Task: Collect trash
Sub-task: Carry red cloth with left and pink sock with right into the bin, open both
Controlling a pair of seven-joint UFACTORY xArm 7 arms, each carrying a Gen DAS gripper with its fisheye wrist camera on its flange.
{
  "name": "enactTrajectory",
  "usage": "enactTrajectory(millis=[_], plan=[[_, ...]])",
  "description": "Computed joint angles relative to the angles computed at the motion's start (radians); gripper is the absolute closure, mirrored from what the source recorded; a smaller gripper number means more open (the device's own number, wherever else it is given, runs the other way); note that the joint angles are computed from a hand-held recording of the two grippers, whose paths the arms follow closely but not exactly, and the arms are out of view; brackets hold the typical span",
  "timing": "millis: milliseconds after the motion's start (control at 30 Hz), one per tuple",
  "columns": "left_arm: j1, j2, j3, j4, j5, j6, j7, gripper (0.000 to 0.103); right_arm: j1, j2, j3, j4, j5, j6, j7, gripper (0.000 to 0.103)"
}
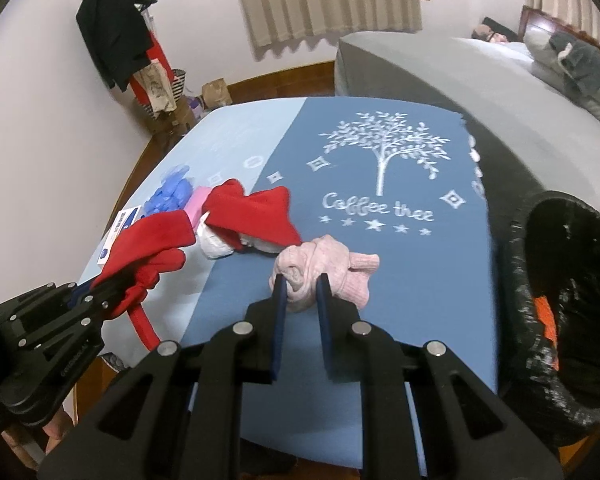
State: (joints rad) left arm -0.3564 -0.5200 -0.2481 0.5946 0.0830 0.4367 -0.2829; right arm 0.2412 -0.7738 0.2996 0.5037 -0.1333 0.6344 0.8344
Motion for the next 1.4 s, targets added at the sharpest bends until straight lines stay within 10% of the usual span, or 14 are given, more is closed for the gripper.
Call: enactTrajectory(millis=[733,1400], plan=[[-0.073,0.140,-0.175,0.230,0.131,0.109,-0.261,0.093,-0.096,-0.463,-0.128,-0.132,0.005,0.308,-0.176,0.088],[-0.369,0.644,-0.206,0.708,0.454,0.183,-0.515,0.093,-0.508,-0.763,-0.453,-0.239,-0.075,0.484,-0.583,0.088]])
